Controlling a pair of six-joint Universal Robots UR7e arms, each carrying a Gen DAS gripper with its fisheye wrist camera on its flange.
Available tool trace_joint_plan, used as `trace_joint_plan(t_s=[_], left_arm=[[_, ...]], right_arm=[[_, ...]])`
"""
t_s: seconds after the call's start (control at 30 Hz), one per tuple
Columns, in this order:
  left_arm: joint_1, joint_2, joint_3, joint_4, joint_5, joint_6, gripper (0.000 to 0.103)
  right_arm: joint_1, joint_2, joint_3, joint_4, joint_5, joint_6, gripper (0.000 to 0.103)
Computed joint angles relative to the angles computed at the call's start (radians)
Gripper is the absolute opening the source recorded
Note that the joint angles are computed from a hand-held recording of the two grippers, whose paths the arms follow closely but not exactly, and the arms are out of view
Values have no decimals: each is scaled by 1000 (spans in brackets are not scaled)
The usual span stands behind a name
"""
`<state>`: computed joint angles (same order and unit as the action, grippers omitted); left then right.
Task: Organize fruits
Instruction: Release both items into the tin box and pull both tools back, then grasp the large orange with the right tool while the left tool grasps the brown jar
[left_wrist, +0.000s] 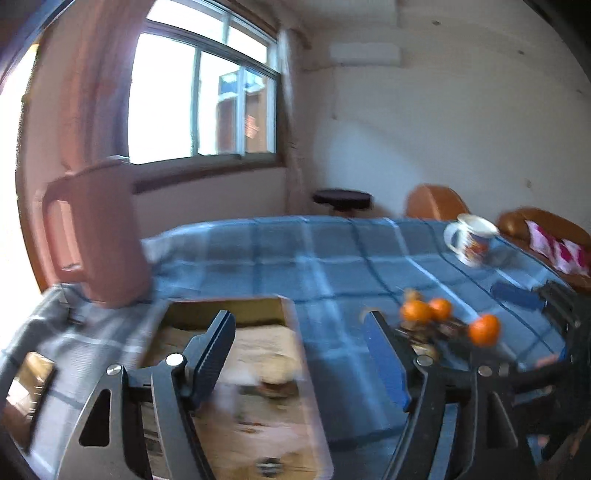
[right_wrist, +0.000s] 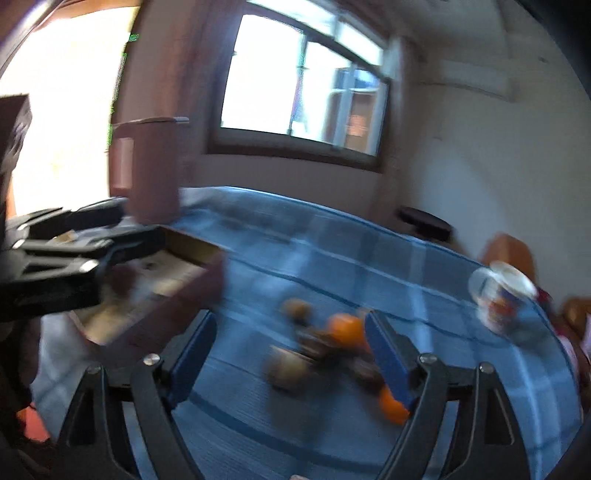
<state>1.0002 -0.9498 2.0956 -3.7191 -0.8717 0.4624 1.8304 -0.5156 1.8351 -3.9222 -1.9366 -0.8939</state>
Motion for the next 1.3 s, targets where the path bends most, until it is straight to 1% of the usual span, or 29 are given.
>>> trace_joint_plan(t_s=[0.03,0.1,0.17,0.23,0.37,0.4,0.47,0.53,0.57,0.63,0.7,0.77,0.87,0.93,0.97,1.0,1.07,1.3], left_arm=[[1,2,-6,79,-30,-42,73],[0,17,-19,151,-56,-80,73],[-8,41,-32,199,-60,-94,73],[-16,67,-51,245,-58,-102,73],[-21,107,-94,319,-41,-107,73],[-23,119,-112,349,-25,-112,73],[-20,128,-131,389,-32,-119,73],[-16,143,-161,442,-19,-122,73],[-14,147,-173,465,-16,-130,73],[-3,149,-194,511,-33,-146,73],[3,155,-210,534,-29,-156,73],[14,154,-227,580,-41,-183,73],[19,154,-235,609,-45,-200,73],[17,157,-240,626,-41,-200,62],[19,157,-242,637,-44,-204,51],[23,154,-246,653,-55,-212,49],[27,148,-242,654,-77,-212,37],[35,129,-223,611,-119,-212,37]], right_arm=[[-12,-12,9,-20,-17,13,86],[-30,-27,14,-45,-60,30,86],[-47,-41,16,-51,-98,53,86],[-61,-59,13,-32,-133,92,86],[-82,-84,10,31,-158,149,86],[-87,-93,12,53,-156,166,86],[-93,-104,9,89,-162,190,86],[-101,-112,12,119,-161,208,86],[-103,-117,13,140,-157,219,85],[-109,-125,9,187,-152,237,82],[-110,-125,4,209,-154,238,70],[-110,-122,-7,252,-163,239,67],[-109,-119,-23,311,-178,245,59],[-111,-119,-34,359,-189,258,53],[-112,-121,-35,369,-185,260,49],[-113,-122,-33,371,-181,259,49],[-113,-122,-30,366,-178,256,49],[-109,-123,-9,293,-151,225,49]])
